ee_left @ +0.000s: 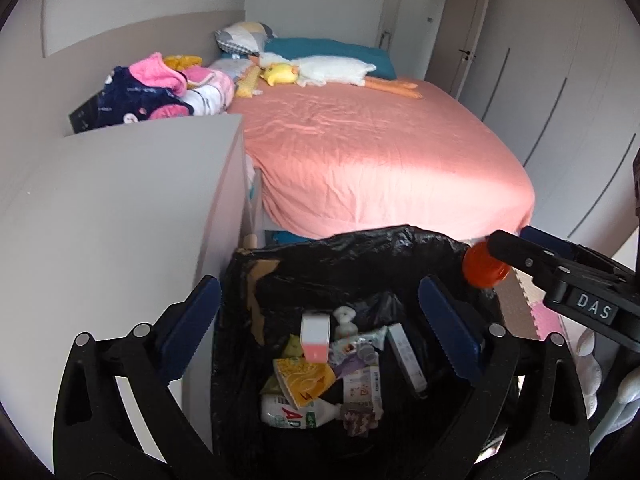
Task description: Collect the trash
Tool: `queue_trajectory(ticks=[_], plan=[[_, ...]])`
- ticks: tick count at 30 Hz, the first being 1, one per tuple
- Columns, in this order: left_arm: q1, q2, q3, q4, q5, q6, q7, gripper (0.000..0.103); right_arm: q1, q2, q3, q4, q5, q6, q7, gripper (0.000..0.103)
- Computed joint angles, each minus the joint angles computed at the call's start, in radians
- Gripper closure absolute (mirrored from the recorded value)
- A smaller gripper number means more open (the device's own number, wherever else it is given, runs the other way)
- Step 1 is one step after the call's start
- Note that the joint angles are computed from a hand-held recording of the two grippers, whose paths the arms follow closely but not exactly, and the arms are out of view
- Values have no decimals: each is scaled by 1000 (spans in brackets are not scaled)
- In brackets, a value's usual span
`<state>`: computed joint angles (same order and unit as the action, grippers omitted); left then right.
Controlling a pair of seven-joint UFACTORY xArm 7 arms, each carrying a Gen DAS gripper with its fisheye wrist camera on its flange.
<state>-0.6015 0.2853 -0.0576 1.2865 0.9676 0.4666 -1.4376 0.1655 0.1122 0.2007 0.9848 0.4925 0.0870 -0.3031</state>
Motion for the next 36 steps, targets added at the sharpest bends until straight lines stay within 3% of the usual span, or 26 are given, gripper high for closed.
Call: queue_trajectory(ticks=[3,10,36], plan=[[7,-3,0,-5,-15,5,8,6,35,-8,-44,-21,-128,-37,114,28],[16,-13,7,-35,7,-25,-60,6,-2,-3,-6,-12,-77,-15,63,28],[24,-30,-11,-53,-7,-14,-52,6,20,-11,-7,-23,-60,-10,46,28]])
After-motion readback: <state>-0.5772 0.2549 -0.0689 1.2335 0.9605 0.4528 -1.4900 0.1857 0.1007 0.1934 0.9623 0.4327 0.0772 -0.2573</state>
